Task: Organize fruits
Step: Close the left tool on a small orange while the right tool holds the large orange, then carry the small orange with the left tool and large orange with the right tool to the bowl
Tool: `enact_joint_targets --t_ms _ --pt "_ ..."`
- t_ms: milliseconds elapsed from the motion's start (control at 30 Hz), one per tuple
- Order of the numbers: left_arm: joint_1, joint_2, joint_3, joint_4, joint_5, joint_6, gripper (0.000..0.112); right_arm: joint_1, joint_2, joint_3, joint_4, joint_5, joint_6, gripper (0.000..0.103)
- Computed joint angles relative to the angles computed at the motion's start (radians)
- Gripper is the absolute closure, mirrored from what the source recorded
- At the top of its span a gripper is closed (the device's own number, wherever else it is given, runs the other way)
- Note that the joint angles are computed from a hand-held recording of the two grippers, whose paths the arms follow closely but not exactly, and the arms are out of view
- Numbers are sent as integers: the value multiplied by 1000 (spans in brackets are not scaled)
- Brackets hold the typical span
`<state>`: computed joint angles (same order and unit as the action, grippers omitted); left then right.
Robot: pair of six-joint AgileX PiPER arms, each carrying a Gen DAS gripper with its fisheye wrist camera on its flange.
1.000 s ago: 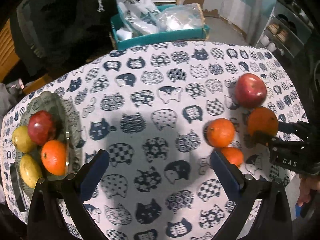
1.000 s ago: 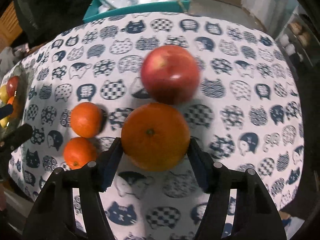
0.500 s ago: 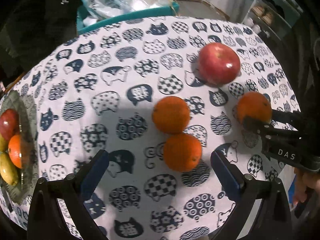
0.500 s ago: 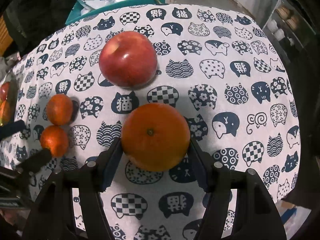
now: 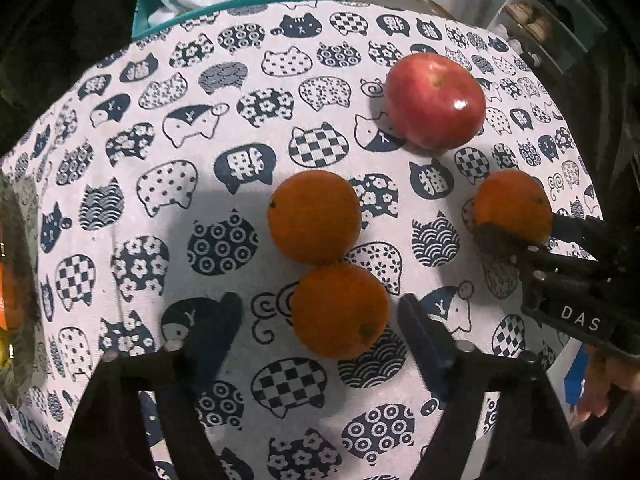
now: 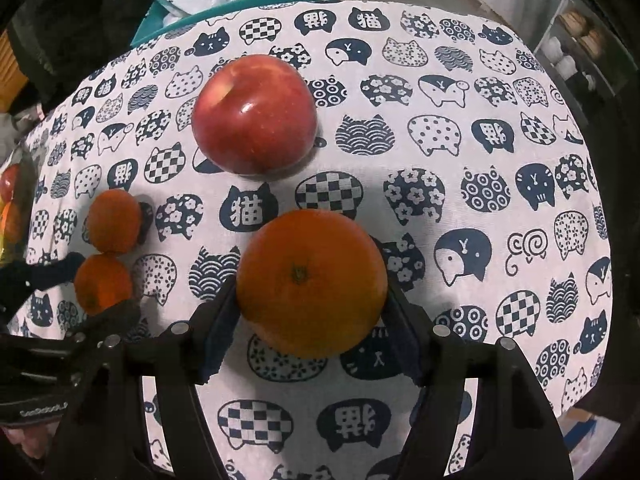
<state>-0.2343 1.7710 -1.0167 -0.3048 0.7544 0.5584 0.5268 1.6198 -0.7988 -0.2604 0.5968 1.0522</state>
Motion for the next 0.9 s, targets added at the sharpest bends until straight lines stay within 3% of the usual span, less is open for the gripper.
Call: enact_joint_targets --t_ms 167,567,900 --pt "7 3 -7 -52 28 54 68 4 -8 15 -34 -13 44 36" --pt "44 -107 23 -39 13 104 69 74 -105 -26 -154 122 142 37" --pt "116 -205 -13 -87 70 162 69 157 -130 -138 -245 251 193 37"
